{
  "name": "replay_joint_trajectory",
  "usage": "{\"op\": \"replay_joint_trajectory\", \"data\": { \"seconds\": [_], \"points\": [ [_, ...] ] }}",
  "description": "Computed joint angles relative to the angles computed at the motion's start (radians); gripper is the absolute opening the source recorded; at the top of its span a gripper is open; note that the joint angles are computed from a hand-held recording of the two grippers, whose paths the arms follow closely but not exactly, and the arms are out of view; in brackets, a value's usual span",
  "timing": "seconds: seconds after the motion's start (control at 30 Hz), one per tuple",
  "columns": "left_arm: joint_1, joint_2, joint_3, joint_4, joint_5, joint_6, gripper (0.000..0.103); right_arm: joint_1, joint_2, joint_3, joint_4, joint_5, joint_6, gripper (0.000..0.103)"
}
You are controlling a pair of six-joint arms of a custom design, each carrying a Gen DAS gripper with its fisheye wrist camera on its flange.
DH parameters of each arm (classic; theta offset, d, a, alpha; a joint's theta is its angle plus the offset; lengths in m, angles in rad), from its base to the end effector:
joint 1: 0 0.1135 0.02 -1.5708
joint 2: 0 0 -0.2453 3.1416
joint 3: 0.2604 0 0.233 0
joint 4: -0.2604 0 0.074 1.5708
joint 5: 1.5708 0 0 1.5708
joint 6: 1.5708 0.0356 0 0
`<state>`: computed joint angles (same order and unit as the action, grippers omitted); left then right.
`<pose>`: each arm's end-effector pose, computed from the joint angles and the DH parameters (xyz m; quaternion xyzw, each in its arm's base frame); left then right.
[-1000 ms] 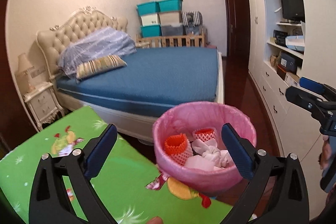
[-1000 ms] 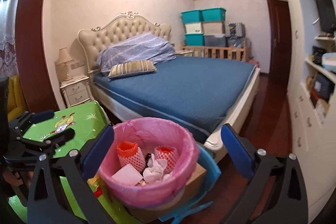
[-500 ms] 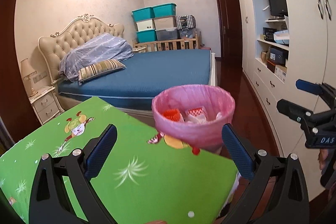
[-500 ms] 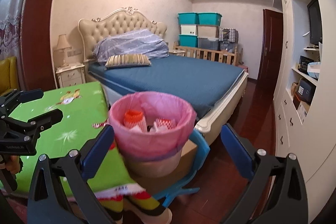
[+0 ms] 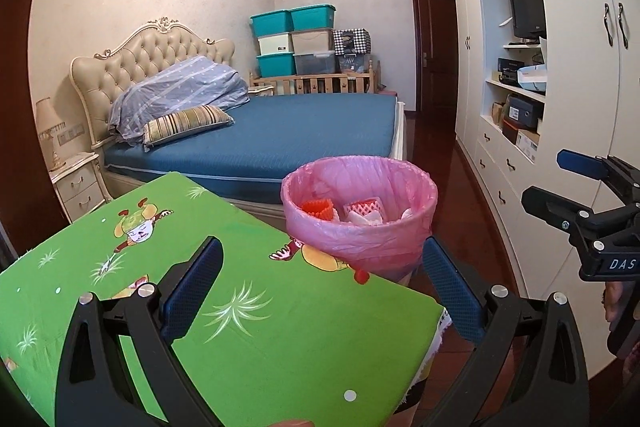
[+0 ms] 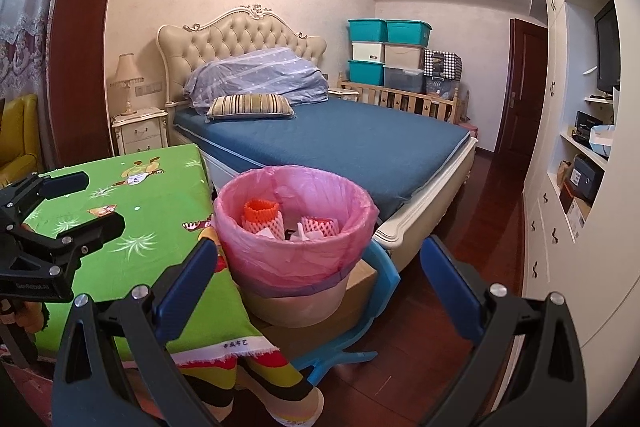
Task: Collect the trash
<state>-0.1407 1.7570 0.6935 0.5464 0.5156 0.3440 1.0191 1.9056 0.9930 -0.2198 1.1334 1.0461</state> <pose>0.3129 -0.0620 0.1350 0.3250 0.7806 -0.1699 0.5060 0.1971 0.2587 0.1231 0.1278 0.8218 -0.1111 0.5440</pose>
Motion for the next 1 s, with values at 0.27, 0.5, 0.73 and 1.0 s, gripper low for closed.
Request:
{"op": "replay_joint_trajectory", "data": {
  "seconds": [0.27, 0.5, 0.73, 1.0],
  "points": [
    [-0.008, -0.004, -0.002, -0.005, -0.008, 0.001, 0.095, -0.003, -0.005, -0.002, -0.028, -0.008, 0.036, 0.099],
    [-0.017, 0.006, -0.018, 0.007, -0.01, 0.016, 0.095, -0.015, -0.013, -0.049, 0.015, -0.021, 0.055, 0.099],
    [-0.017, 0.011, -0.017, 0.012, -0.009, 0.017, 0.095, -0.016, -0.006, -0.052, 0.036, -0.024, 0.037, 0.099],
    [-0.007, 0.019, -0.009, 0.006, -0.006, 0.005, 0.095, -0.013, 0.0, -0.048, 0.057, -0.027, 0.018, 0.099]
  ]
}}
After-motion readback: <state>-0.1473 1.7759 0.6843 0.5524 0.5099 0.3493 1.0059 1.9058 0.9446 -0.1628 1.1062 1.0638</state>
